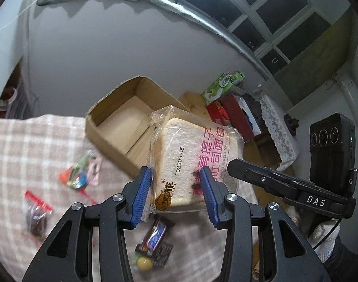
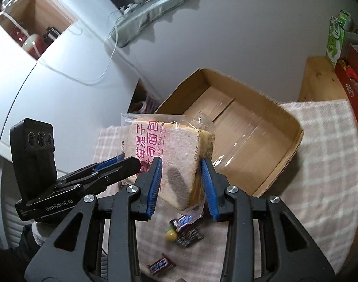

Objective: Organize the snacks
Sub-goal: 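Carry the bread loaf into the cardboard box and open both grippers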

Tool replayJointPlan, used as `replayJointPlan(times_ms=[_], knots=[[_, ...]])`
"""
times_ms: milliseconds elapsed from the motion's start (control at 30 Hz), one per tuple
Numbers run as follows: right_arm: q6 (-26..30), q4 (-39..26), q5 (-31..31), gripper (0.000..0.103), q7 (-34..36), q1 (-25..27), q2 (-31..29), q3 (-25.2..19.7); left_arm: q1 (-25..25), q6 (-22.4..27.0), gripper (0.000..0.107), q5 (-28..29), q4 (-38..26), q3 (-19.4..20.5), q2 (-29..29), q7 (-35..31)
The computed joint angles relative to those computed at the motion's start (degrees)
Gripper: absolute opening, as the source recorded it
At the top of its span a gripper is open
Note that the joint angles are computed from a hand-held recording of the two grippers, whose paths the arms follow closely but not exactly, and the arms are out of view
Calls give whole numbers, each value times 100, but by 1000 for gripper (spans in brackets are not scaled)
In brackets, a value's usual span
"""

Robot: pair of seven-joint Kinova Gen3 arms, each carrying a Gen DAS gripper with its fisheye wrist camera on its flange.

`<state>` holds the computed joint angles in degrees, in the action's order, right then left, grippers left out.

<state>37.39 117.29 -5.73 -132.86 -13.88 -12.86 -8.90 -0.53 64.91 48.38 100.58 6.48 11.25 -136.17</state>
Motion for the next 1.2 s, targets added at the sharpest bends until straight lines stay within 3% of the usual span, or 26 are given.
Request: replayJointPlan(times_ms=[467, 633, 1200], knots=[[-130, 221, -166, 37, 741, 256, 499, 438, 529, -540, 41, -534, -467, 317, 556, 718], [-20, 242, -85, 37, 616, 332, 679, 411, 617, -714, 41, -844, -497, 360, 648, 1033], [255, 284, 555, 37, -115, 158, 249, -15, 212, -417, 41, -815, -229, 164, 86, 700]])
